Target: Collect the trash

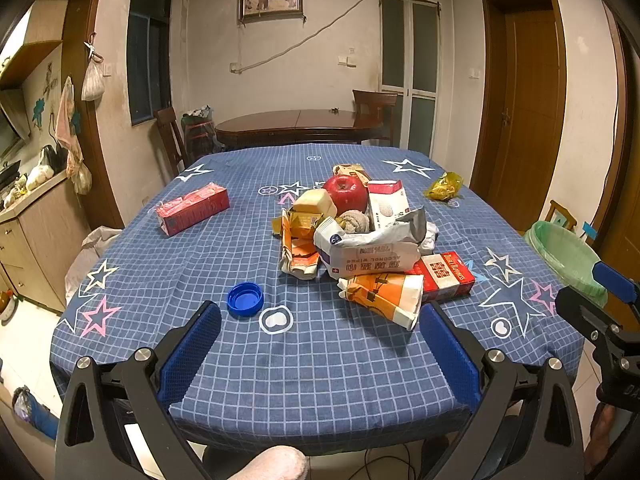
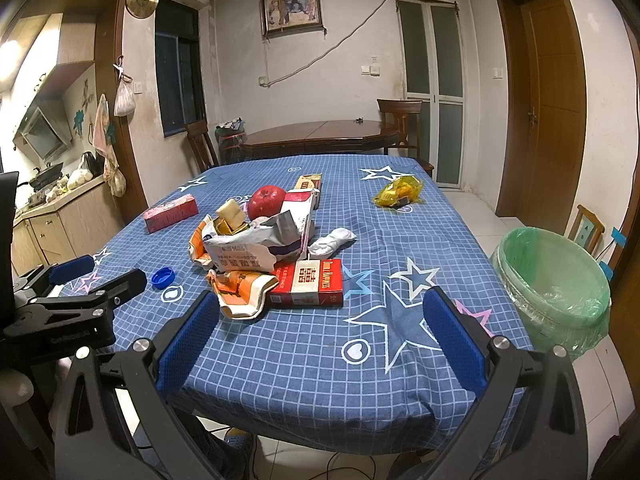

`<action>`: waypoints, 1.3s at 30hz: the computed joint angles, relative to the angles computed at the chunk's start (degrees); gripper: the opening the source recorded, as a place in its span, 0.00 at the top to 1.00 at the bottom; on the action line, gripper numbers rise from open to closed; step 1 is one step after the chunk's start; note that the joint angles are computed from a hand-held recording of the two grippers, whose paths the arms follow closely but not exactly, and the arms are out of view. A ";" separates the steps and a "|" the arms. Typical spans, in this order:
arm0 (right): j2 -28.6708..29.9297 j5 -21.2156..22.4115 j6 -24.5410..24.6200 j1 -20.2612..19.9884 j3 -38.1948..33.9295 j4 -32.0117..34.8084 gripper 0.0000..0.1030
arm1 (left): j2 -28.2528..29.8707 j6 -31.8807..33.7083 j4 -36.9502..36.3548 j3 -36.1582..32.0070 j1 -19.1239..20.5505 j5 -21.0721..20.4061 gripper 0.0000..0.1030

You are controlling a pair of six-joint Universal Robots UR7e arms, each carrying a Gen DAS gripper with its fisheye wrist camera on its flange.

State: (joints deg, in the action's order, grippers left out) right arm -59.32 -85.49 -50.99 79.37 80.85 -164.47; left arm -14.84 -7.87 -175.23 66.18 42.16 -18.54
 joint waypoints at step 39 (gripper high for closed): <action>11.08 -0.87 -13.59 1.92 -14.04 27.97 0.50 | -7.45 -3.76 18.63 -1.49 14.48 -17.05 0.37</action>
